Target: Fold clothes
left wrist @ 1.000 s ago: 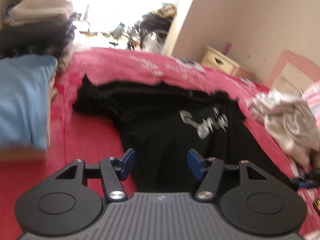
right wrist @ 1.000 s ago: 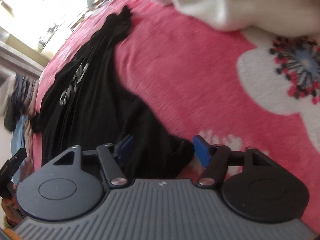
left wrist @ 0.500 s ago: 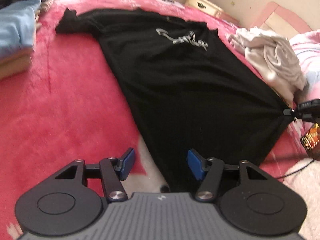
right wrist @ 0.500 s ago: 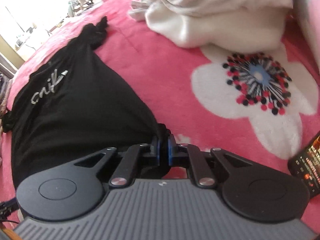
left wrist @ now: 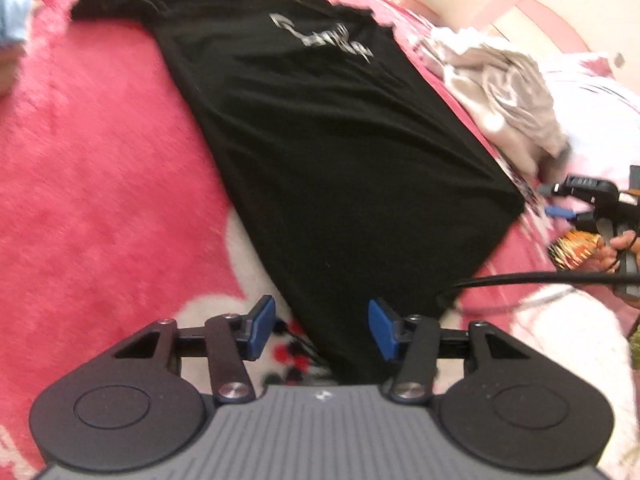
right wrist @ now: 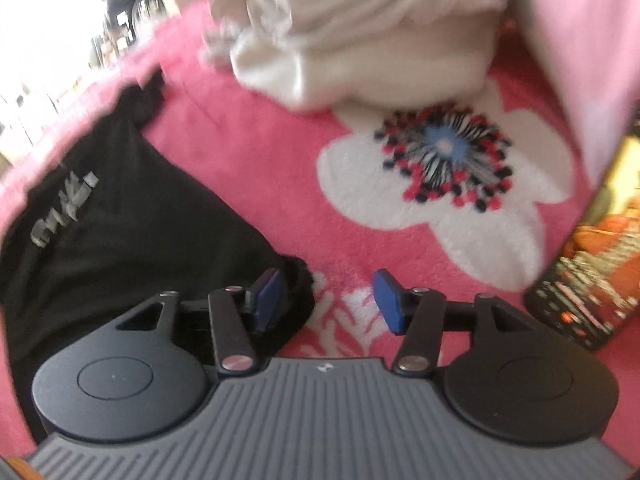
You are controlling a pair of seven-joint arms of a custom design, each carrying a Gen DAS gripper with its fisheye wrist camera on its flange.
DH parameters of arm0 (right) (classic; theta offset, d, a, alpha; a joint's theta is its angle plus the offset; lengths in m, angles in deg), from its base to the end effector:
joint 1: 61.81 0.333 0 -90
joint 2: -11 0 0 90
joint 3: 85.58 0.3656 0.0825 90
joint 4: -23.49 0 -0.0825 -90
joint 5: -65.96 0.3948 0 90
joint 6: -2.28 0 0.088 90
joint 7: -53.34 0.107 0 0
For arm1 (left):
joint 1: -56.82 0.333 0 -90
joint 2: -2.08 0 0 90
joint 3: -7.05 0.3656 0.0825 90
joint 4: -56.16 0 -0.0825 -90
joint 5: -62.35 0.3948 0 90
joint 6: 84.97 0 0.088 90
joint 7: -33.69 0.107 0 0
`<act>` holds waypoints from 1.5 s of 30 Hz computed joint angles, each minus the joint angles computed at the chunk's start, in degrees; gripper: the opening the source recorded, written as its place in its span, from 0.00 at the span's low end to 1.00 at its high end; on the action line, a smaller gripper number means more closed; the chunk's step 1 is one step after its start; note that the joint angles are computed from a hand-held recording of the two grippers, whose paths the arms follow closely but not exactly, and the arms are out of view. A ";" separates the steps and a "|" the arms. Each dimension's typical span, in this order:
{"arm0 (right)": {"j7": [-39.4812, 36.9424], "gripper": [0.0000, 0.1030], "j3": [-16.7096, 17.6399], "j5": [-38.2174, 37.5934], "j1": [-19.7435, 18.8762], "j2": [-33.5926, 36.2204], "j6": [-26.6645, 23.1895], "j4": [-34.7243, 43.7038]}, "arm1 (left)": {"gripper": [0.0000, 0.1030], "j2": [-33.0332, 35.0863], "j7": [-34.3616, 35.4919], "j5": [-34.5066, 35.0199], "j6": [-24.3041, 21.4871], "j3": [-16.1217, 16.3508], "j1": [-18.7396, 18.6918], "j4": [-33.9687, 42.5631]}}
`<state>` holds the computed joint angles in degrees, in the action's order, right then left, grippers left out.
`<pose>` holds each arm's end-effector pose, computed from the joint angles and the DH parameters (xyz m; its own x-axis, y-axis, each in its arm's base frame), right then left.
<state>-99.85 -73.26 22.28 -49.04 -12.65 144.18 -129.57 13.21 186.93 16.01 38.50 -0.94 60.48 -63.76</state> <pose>0.3571 0.1706 0.4241 -0.7914 -0.5529 -0.2608 -0.3619 0.7676 -0.5290 0.5811 -0.0710 0.3724 -0.6181 -0.6106 0.4951 -0.7861 0.4853 -0.3829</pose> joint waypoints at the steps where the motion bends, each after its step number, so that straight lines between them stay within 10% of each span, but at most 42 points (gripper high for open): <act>1: 2.60 0.50 1.10 -0.57 -0.11 -2.03 -0.44 -0.55 | 0.47 0.57 -0.56 0.90 -2.03 0.12 0.15 0.85; 11: 31.75 0.52 13.01 -0.73 0.33 -24.70 -11.75 -7.05 | 0.04 3.56 -8.98 4.12 -7.91 0.45 0.51 3.35; 22: 33.80 0.53 15.63 2.08 8.15 -29.86 -29.06 -5.64 | 0.11 4.34 -9.54 6.61 -10.91 -0.12 0.25 4.57; 29: 29.80 0.55 10.27 -7.91 6.17 -21.90 -19.54 -2.92 | 0.54 3.61 -8.75 2.69 -11.07 0.71 2.37 4.82; 35: 24.62 0.55 3.75 -23.23 -0.13 -7.38 -0.58 4.18 | 0.63 2.87 -8.98 -0.67 -7.88 1.69 4.18 6.78; 45: 5.86 0.55 -4.29 -35.81 1.24 27.94 19.98 35.00 | 0.62 6.19 1.04 -15.83 22.02 -3.77 0.02 8.92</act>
<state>-94.00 -77.55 -13.54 -47.80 15.29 164.16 -94.57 19.40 187.97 0.18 60.52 -4.70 60.50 -54.85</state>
